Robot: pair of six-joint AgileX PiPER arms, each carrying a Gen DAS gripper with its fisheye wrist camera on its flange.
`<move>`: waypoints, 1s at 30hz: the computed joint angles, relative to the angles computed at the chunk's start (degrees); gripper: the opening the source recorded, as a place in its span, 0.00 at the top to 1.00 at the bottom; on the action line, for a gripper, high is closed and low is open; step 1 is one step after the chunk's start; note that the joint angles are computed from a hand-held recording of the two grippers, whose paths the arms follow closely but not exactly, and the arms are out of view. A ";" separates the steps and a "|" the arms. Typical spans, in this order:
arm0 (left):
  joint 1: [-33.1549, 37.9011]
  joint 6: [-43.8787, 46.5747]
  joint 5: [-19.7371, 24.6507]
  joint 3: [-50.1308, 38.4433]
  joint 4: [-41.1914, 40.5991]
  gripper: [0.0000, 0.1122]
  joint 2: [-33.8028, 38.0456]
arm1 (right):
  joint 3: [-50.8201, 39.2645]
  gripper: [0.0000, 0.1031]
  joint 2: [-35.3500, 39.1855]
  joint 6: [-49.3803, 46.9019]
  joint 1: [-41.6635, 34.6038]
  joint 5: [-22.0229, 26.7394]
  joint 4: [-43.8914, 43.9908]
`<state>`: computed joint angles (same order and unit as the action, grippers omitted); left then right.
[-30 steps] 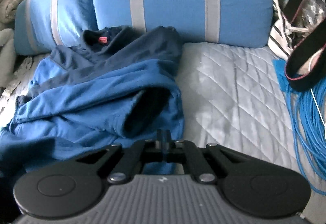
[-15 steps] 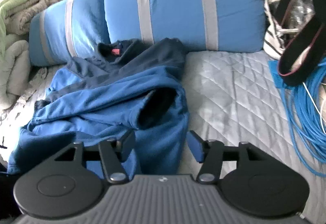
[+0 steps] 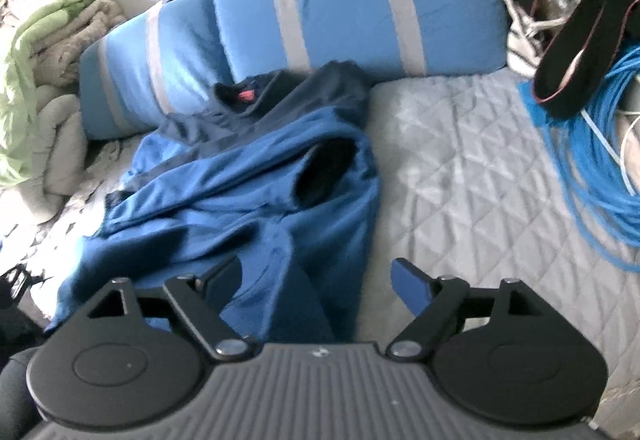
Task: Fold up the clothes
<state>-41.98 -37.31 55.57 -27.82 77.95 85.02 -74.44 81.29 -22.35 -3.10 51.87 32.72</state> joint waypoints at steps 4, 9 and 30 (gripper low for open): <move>4.43 -2.85 0.33 -2.80 4.87 0.41 -0.53 | -2.34 0.09 0.72 5.14 5.11 2.49 -6.23; 10.23 0.73 -2.65 -7.60 5.98 0.60 -1.04 | -7.82 0.19 6.02 14.27 12.79 6.93 -19.37; 50.86 65.71 -6.33 -51.62 -72.90 0.84 7.67 | -37.98 0.99 23.82 12.13 11.22 17.50 -24.72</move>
